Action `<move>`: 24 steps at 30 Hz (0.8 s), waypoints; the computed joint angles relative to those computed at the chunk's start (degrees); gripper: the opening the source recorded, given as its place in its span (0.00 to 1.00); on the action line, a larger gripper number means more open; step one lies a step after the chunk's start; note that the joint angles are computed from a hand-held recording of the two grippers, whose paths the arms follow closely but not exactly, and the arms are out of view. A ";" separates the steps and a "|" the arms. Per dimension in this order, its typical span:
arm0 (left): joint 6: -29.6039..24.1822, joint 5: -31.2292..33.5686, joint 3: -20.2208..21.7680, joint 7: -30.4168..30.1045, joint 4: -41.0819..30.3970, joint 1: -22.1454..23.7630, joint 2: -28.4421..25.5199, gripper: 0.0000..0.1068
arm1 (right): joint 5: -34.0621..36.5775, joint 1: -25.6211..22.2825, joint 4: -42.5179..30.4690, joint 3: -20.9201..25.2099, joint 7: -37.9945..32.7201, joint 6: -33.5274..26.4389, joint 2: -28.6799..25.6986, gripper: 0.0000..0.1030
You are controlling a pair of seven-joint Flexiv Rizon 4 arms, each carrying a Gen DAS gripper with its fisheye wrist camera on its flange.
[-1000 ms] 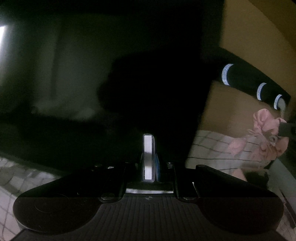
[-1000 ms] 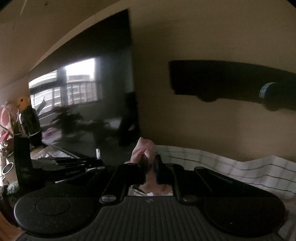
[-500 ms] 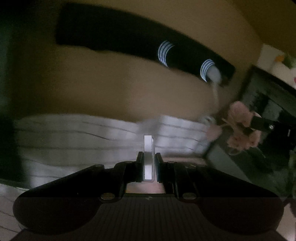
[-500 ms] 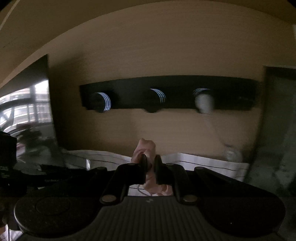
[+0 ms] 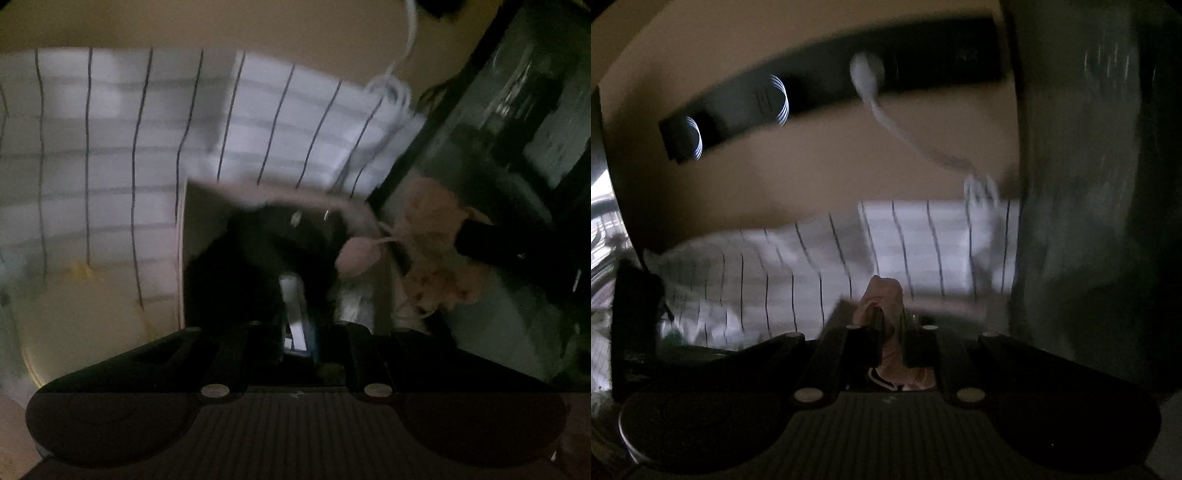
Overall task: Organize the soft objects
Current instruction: 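Drop the pink fabric into the pink box with the right tool while the left tool drops the strip, then move both open tools back toward the items beside the pink box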
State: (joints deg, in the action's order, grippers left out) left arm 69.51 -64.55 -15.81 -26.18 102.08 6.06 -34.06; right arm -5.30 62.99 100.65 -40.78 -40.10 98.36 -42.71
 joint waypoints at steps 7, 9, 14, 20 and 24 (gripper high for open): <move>6.12 2.99 -1.19 -4.03 3.60 0.89 0.59 0.15 | -4.69 -19.72 -7.16 24.71 -1.77 -1.40 -0.82 0.09; 8.70 -2.05 -3.70 -0.26 5.67 2.34 2.14 0.15 | -6.42 -24.89 -9.93 31.43 -2.82 -2.79 -2.39 0.09; 11.70 -17.55 -5.95 11.36 8.25 2.66 6.62 0.15 | -9.46 -34.36 -17.62 45.16 -6.18 -8.52 -8.33 0.09; 6.31 -27.35 -3.12 18.51 10.11 1.39 10.32 0.15 | -10.77 -31.22 -21.11 41.47 -4.11 -13.67 -11.36 0.09; 0.83 -27.78 -0.07 19.89 11.93 0.76 12.42 0.15 | -9.93 -34.92 -22.60 47.89 -6.56 -17.68 -11.46 0.09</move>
